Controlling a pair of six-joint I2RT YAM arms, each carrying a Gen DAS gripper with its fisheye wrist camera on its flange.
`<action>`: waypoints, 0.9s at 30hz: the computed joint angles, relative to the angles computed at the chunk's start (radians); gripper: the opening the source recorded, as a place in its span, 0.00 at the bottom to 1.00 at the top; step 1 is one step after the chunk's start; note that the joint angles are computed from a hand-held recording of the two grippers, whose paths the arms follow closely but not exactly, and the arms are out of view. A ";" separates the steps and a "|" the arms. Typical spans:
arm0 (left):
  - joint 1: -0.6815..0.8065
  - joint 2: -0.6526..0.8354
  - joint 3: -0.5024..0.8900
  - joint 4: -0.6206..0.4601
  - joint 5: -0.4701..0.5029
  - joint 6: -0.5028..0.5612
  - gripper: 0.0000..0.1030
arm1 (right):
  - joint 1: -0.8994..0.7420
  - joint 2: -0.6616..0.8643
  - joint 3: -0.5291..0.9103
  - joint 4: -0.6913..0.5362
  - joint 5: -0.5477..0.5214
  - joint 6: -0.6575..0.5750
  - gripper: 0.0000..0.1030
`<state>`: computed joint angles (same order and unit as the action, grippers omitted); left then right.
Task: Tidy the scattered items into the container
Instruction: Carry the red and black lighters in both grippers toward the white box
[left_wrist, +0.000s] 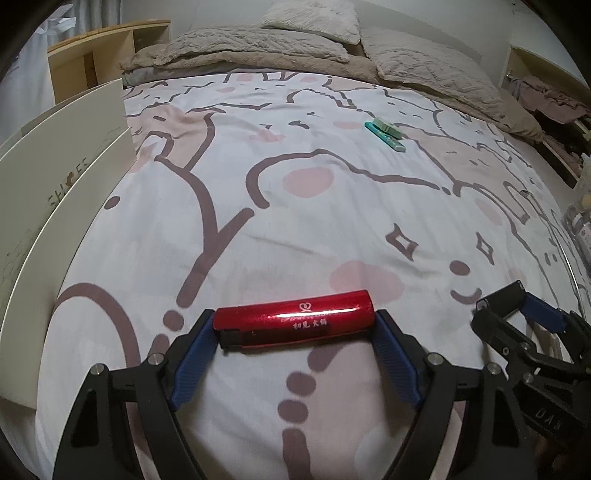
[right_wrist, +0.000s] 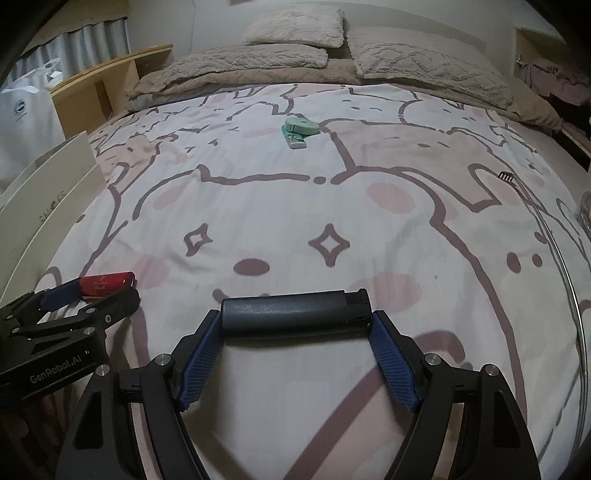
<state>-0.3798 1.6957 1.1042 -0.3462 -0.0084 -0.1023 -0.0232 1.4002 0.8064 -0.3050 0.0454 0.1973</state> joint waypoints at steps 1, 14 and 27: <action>0.003 -0.010 -0.007 -0.002 0.006 0.003 0.81 | -0.002 -0.009 -0.004 -0.003 -0.004 0.003 0.77; 0.048 -0.097 -0.070 -0.021 0.066 0.002 0.81 | 0.012 -0.120 -0.063 -0.036 0.008 0.032 0.77; 0.085 -0.235 -0.138 -0.032 0.088 0.053 0.81 | 0.108 -0.325 -0.109 -0.105 0.084 0.105 0.77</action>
<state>-0.2952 1.4610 0.9666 -0.3783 0.0800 -0.0498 0.0848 1.0751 0.6977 -0.4101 0.1292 0.3021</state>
